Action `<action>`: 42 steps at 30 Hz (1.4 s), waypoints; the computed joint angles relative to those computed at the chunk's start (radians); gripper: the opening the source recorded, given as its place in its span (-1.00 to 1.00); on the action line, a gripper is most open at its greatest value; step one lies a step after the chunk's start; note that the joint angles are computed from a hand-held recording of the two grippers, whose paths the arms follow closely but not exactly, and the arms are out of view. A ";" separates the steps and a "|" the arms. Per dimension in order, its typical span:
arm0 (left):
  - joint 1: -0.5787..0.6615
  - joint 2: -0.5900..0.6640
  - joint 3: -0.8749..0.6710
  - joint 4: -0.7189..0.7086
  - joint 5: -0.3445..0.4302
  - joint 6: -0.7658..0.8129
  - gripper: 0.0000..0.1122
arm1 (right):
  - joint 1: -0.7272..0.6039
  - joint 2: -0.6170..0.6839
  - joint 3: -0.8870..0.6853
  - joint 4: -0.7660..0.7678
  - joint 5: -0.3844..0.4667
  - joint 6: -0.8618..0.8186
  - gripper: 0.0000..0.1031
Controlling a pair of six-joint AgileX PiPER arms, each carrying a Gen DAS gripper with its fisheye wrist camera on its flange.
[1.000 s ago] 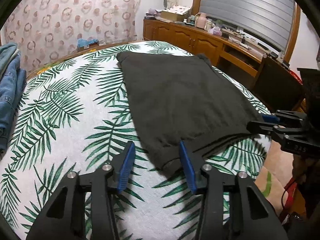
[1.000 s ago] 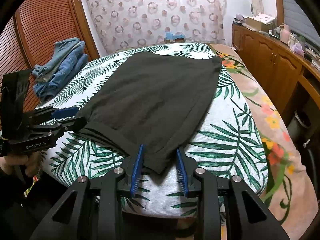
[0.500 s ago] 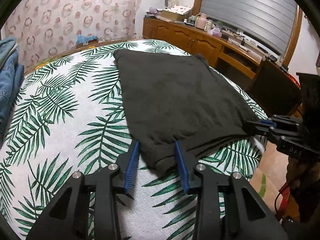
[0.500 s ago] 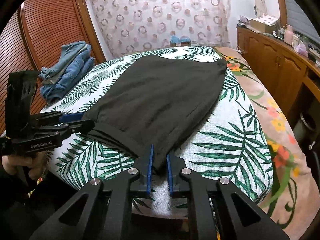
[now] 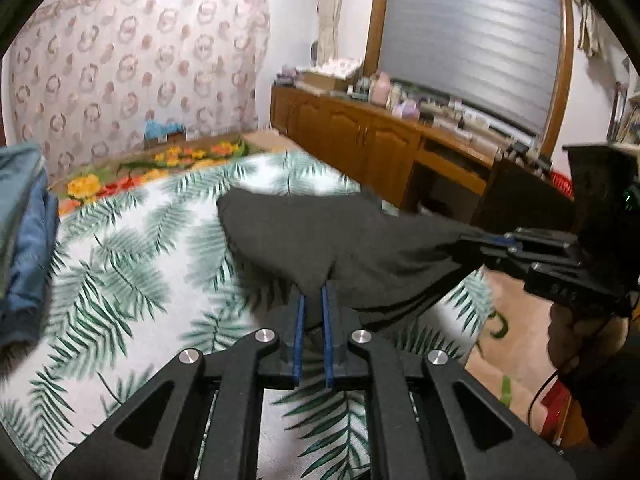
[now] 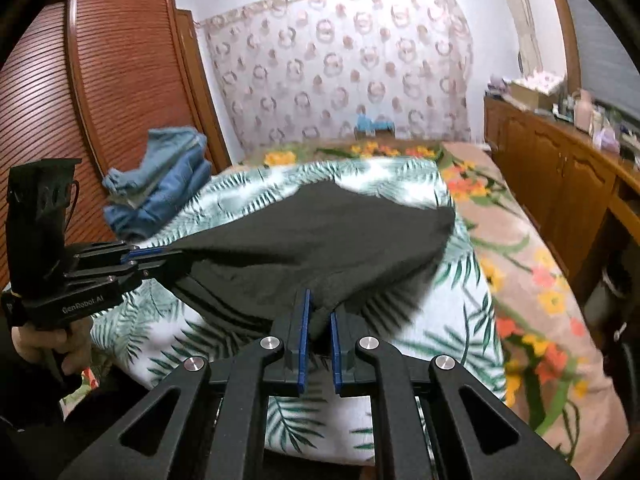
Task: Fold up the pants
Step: 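Lift the black garment off the bed with both grippers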
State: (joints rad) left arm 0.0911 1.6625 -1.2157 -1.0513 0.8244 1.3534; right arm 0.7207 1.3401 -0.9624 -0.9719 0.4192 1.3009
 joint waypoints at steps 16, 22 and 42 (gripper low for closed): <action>0.153 -0.097 -0.267 -0.092 0.167 -0.094 -0.86 | 0.154 -0.006 -0.359 -0.063 0.187 -0.237 -0.84; 0.167 -0.019 -0.390 -0.080 0.129 -0.117 -0.86 | 0.096 0.126 -0.531 0.067 0.129 -0.427 -0.84; 0.147 0.211 -0.539 0.132 -0.028 -0.215 -0.86 | 0.022 0.704 -1.220 0.371 0.326 -0.809 -0.85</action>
